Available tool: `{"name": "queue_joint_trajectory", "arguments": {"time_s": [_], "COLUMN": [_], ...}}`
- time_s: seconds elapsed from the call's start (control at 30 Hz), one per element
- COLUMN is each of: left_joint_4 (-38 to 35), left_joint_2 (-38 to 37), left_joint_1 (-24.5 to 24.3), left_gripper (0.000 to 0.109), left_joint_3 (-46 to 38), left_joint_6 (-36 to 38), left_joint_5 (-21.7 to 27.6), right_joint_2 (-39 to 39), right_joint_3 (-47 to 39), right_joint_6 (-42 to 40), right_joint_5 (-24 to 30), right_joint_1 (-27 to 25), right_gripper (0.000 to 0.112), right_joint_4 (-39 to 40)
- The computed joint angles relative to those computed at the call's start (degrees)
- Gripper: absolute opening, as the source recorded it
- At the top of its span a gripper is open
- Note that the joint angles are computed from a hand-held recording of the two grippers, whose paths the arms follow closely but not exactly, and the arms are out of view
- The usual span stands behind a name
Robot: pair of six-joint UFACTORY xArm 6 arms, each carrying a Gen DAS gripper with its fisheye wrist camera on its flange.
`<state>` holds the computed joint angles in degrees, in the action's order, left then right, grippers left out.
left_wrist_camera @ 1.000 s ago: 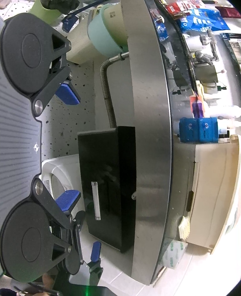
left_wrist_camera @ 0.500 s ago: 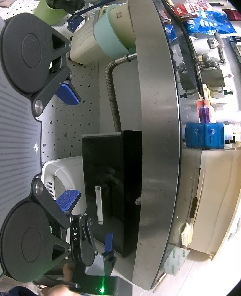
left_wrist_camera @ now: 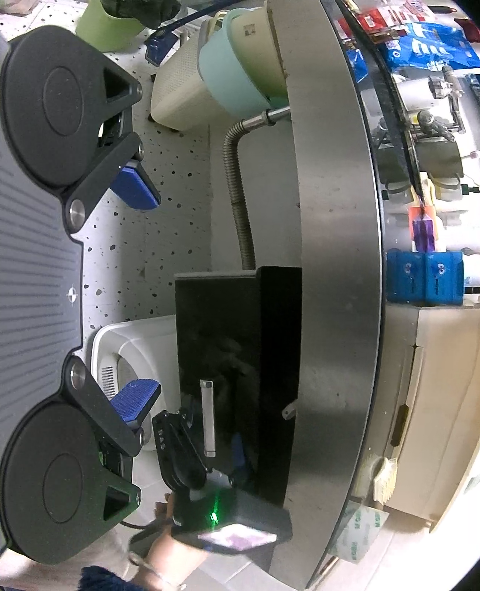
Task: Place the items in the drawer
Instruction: 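Move the right tool to the silver drawer handle and close on it, then pull the black drawer open by its handle with the right tool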
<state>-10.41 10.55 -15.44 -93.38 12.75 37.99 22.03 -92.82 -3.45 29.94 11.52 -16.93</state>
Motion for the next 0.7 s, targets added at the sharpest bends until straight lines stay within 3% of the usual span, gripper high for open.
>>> {"name": "queue_joint_trajectory", "arguments": {"time_s": [0.13, 0.2, 0.33, 0.53, 0.7], "left_joint_4": [0.3, 0.4, 0.9, 1.4, 1.7], "left_joint_2": [0.2, 0.2, 0.6, 1.1, 1.4], "left_joint_1": [0.0, 0.0, 0.0, 0.2, 0.3], "left_gripper": [0.099, 0.099, 0.099, 0.099, 0.099], "left_joint_3": [-0.2, 0.0, -0.5, -1.1, -1.7], "left_joint_6": [0.1, 0.2, -0.1, -0.4, -0.7], "left_joint_5": [0.3, 0.1, 0.4, 0.9, 1.6], "right_joint_2": [5.2, 7.4, 10.8, 15.7, 25.7], "right_joint_3": [-7.1, -9.9, -15.0, -23.0, -40.1], "right_joint_6": [-7.1, -10.9, -19.6, -30.8, -36.4], "right_joint_5": [7.5, 9.3, 13.6, 21.3, 31.0], "right_joint_1": [0.9, 1.2, 1.1, 1.1, 0.6], "right_gripper": [0.064, 0.062, 0.05, 0.048, 0.05], "right_joint_4": [-4.2, -6.6, -5.0, -1.6, 3.5]}}
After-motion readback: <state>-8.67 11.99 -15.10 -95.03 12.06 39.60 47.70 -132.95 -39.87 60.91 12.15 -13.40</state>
